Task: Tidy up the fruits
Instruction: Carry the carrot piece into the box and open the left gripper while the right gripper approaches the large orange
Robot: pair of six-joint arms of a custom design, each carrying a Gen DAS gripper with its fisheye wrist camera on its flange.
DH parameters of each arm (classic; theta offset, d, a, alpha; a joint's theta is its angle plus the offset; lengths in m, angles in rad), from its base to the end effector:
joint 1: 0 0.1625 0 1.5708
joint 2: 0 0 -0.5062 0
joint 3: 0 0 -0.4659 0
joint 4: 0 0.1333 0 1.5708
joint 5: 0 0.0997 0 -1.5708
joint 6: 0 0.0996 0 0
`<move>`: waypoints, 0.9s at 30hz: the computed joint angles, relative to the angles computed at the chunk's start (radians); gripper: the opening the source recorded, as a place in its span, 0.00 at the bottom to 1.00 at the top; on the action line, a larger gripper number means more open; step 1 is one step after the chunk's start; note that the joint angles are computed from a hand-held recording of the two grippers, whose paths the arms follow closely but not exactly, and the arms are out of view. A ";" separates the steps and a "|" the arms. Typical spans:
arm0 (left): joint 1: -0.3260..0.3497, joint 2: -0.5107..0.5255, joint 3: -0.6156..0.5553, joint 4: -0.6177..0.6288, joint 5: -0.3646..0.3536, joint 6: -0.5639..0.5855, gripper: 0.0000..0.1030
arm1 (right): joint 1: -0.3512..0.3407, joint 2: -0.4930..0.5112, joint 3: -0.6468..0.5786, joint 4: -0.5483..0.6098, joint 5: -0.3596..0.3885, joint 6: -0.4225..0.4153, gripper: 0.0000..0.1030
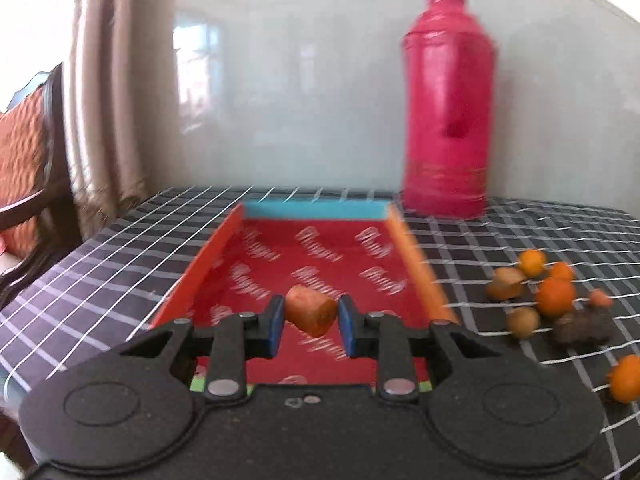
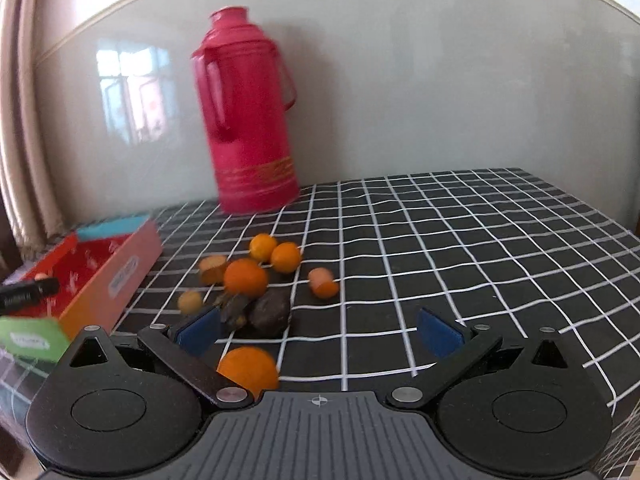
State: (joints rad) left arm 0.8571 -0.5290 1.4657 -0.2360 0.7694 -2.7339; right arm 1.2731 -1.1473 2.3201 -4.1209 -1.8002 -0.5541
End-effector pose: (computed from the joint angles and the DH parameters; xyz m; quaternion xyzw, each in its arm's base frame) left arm -0.3045 -0.6646 -0.0783 0.3048 0.7946 -0.4374 0.2904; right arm -0.0417 -0.5133 0.2737 0.0259 -0.7700 0.5384 0.3413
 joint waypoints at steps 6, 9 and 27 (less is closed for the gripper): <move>0.010 0.020 -0.052 0.074 -0.086 -0.062 0.29 | 0.024 0.041 -0.019 -0.003 -0.045 -0.064 1.00; 0.007 0.008 -0.030 0.051 -0.119 -0.065 0.40 | 0.016 0.037 -0.012 0.006 -0.010 -0.070 1.00; -0.003 -0.114 0.148 -0.212 -0.034 0.029 0.80 | 0.006 0.051 -0.036 0.095 0.022 -0.007 0.71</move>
State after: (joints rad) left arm 0.8536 -0.6427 1.6136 -0.4478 0.7358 -2.7048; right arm 1.2796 -1.0968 2.2837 -4.0262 -1.7785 -0.5609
